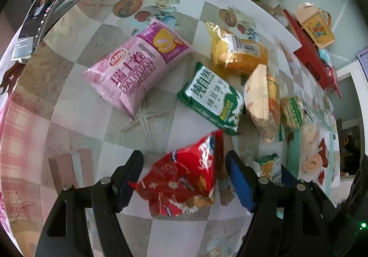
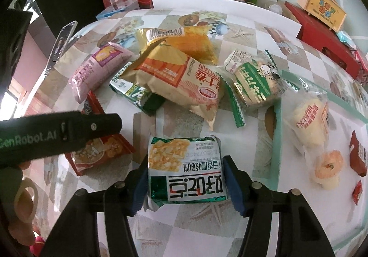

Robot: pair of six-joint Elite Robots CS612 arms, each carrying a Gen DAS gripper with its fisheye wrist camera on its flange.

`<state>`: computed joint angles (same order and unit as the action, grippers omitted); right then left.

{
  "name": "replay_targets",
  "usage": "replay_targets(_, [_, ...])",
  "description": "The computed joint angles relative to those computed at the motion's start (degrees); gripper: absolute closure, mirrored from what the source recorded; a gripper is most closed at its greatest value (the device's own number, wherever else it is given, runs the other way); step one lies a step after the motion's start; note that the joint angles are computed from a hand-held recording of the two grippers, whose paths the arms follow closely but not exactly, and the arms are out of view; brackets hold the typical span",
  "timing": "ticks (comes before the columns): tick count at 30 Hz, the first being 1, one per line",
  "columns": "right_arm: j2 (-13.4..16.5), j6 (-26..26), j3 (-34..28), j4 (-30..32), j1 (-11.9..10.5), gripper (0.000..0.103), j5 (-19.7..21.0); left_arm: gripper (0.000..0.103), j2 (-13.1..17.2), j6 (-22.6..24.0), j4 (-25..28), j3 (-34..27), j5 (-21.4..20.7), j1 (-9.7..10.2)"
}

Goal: Organize snacks
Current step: 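Grasp the red snack bag with the left tool while the right grasps the green-white biscuit packet, then carry the red bag and green-white packet over the white tray with both tools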

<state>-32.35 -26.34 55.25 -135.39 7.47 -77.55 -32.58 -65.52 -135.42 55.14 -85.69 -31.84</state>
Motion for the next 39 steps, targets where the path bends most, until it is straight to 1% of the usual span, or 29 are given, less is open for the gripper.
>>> replay_targets(2, [-0.3, 0.1, 0.5, -0.3, -0.1, 0.04, 0.5, 0.029, -0.2, 0.5, -0.4, 0.3, 0.2, -0.19])
replay_targets(5, [-0.8, 0.3, 1.1, -1.0, -0.3, 0.04, 1.3, 0.029, -0.2, 1.3, 0.9, -0.2, 0.8, -0.44])
replay_targets(6, [-1.1, 0.4, 1.4, -1.3, -0.4, 0.04, 1.5, 0.031, -0.2, 1.4, 1.2, -0.4, 0.7, -0.48])
replay_targets(7, [-1.2, 0.4, 1.5, -1.4, -0.5, 0.04, 1.6, 0.038, -0.1, 1.5, 1.2, -0.5, 0.7, -0.48])
replay_targets(8, [-1.3, 0.6, 1.7, -1.7, -0.6, 0.04, 1.7, 0.041, 0.0, 1.5, 1.1, -0.7, 0.6, -0.47])
replay_targets(9, [-1.5, 0.9, 2.0, -2.1, -0.7, 0.04, 1.9, 0.048, -0.1, 1.6, 0.9, -0.6, 0.5, -0.46])
replay_targets(13, [-2.0, 1.6, 2.6, -3.0, -0.9, 0.04, 2.6, 0.05, -0.4, 2.4, 1.0, -0.3, 1.8, -0.77])
replay_targets(14, [-2.1, 1.8, 2.7, -3.3, -1.0, 0.04, 2.8, 0.05, 0.1, 2.4, 1.2, -1.2, 1.9, -0.7])
replay_targets(20, [-2.8, 2.7, 3.4, -4.6, -1.4, 0.04, 4.0, 0.05, -1.0, 1.9, -1.1, 0.3, 3.8, -0.78])
replay_targets(24, [-3.8, 3.1, 4.7, -6.8, -1.7, 0.04, 5.5, 0.05, -2.3, 0.9, -3.3, 2.1, 6.2, -0.98])
replay_targets(30, [-4.9, 4.1, 6.1, -10.0, -2.2, 0.04, 7.1, 0.05, -4.1, 0.7, -4.7, 3.7, 11.4, -1.59])
replay_targets(32, [-5.2, 4.7, 6.4, -11.2, -2.4, 0.04, 6.9, 0.05, -4.3, 1.0, -5.5, 3.9, 12.7, -1.82])
replay_targets(36, [-5.4, 6.1, 6.6, -12.8, -2.8, 0.04, 6.1, 0.05, -4.8, 3.4, -7.7, 4.0, 15.4, -2.57])
replay_targets(39, [-5.3, 7.9, 6.3, -13.9, -3.3, 0.04, 4.1, 0.05, -4.5, 5.7, -9.4, 3.2, 16.9, -3.19])
